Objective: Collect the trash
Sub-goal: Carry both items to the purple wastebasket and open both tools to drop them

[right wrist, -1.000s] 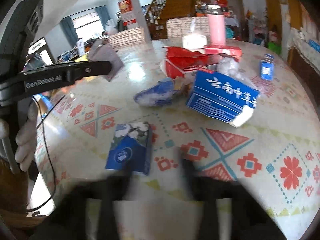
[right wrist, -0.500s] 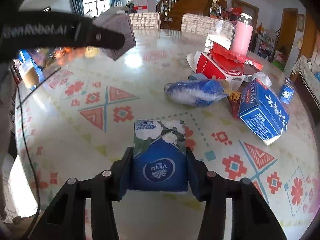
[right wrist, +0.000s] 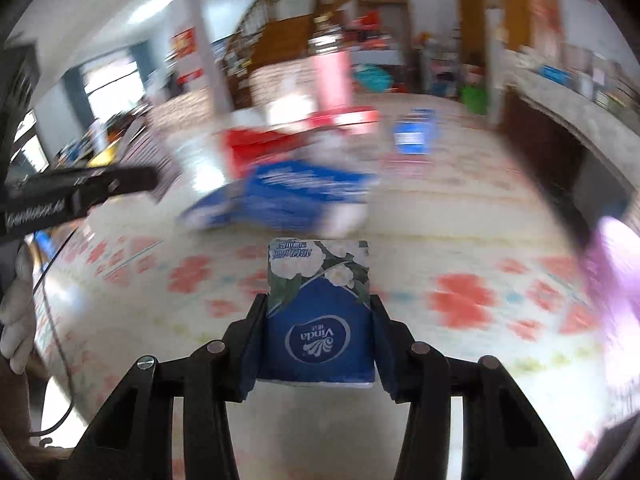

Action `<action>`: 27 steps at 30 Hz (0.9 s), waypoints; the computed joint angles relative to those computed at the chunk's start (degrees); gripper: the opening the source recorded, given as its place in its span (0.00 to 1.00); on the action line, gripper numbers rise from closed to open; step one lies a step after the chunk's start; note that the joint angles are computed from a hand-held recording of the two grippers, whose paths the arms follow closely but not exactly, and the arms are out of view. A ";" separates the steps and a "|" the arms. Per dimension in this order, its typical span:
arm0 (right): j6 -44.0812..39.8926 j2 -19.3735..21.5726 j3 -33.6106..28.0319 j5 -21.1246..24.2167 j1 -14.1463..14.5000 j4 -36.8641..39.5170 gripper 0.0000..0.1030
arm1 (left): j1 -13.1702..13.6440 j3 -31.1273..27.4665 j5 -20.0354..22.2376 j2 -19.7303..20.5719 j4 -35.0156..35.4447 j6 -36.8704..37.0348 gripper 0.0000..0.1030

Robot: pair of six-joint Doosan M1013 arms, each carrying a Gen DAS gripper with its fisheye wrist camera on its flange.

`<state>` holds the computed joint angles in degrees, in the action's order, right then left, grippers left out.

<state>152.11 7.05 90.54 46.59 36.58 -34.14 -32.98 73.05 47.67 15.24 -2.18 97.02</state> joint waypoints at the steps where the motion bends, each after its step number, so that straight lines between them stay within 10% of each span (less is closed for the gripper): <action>1: 2.48 -1.18 1.23 0.72 -0.32 -1.47 0.50 | -0.76 -0.82 0.55 0.56 -0.80 1.14 0.33; 11: 18.22 -12.82 11.32 10.97 -5.43 -11.09 0.51 | -9.10 -15.29 8.79 9.96 -12.00 11.27 0.33; 23: 19.22 -19.43 16.97 11.40 -16.31 -8.54 0.52 | -16.18 -43.33 26.47 27.63 -16.89 9.76 0.33; 27: 18.45 -19.25 17.30 11.01 -18.60 -7.14 0.56 | -16.67 -52.70 32.28 33.34 -17.94 6.52 0.65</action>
